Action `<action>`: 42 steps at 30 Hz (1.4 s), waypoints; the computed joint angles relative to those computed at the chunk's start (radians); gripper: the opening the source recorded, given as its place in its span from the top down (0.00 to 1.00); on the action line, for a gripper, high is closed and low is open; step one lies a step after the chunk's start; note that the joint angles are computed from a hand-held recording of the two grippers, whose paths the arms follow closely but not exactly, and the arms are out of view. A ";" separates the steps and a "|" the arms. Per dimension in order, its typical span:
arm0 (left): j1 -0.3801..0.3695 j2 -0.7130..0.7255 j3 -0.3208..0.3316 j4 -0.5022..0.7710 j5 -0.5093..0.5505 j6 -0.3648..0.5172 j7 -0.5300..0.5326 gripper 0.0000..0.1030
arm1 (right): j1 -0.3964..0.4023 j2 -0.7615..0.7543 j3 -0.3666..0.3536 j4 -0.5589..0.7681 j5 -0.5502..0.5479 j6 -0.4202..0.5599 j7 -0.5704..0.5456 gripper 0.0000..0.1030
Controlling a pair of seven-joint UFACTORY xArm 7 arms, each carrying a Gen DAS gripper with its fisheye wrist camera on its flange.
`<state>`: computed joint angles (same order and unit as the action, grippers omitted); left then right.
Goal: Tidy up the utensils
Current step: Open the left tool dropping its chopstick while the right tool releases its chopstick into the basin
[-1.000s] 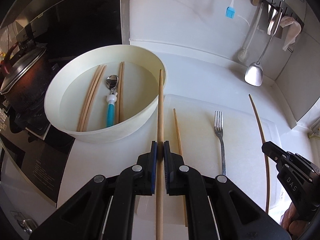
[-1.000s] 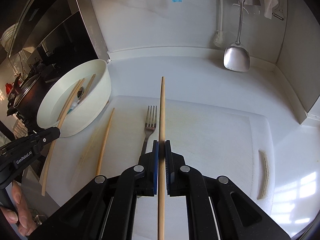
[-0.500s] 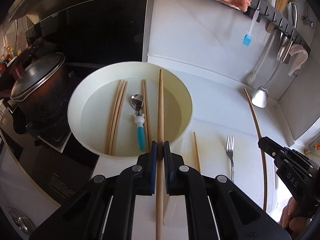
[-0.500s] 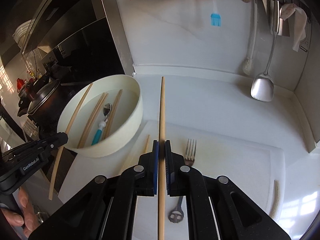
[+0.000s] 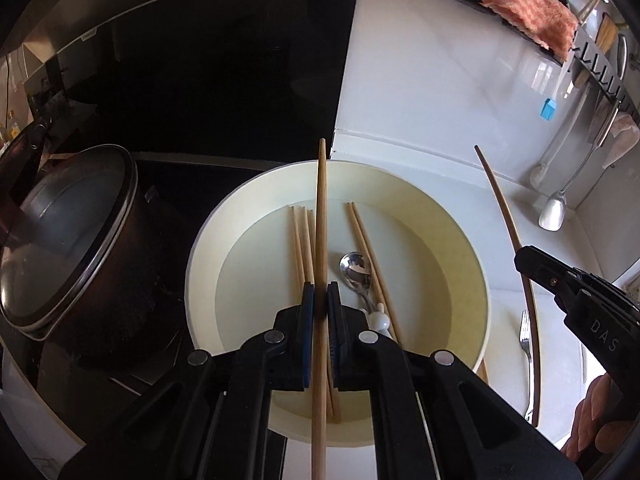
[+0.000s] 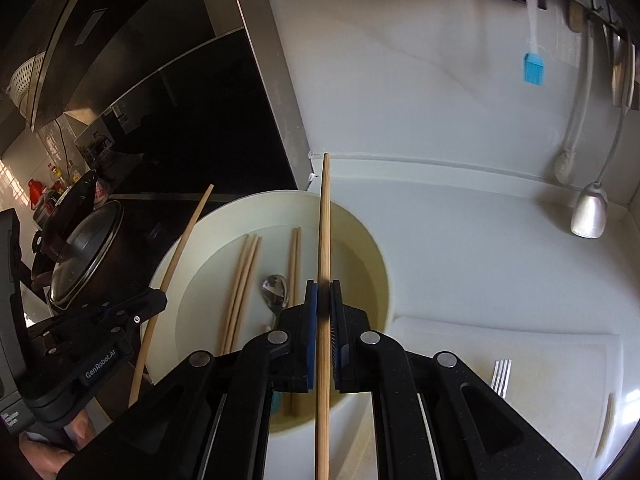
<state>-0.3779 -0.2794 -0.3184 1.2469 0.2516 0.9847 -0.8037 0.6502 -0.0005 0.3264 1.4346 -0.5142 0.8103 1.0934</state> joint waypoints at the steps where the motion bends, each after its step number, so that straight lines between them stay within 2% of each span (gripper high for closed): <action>1: 0.002 0.001 0.009 -0.006 -0.008 -0.003 0.009 0.93 | 0.002 0.033 0.001 0.032 0.004 0.003 -0.012 0.94; 8: 0.018 0.033 0.037 -0.031 -0.047 -0.019 0.004 0.93 | 0.047 0.214 -0.052 0.204 0.101 0.002 -0.167 0.94; 16: 0.018 0.085 0.054 -0.024 -0.065 -0.025 -0.017 0.93 | 0.068 0.296 -0.103 0.271 0.208 0.021 -0.275 0.94; 24: 0.008 0.134 0.068 -0.009 -0.059 -0.018 -0.020 0.93 | 0.056 0.327 -0.115 0.282 0.292 0.023 -0.330 0.94; 37: -0.011 0.177 0.083 0.018 -0.069 0.015 -0.008 0.92 | 0.061 0.381 -0.129 0.335 0.351 0.087 -0.340 0.94; 40: -0.014 0.173 0.082 0.018 -0.062 0.026 -0.015 0.78 | 0.056 0.368 -0.127 0.315 0.362 0.076 -0.337 0.94; 42: -0.014 0.162 0.078 0.016 -0.043 0.036 -0.032 0.54 | 0.062 0.362 -0.131 0.314 0.347 0.085 -0.327 0.93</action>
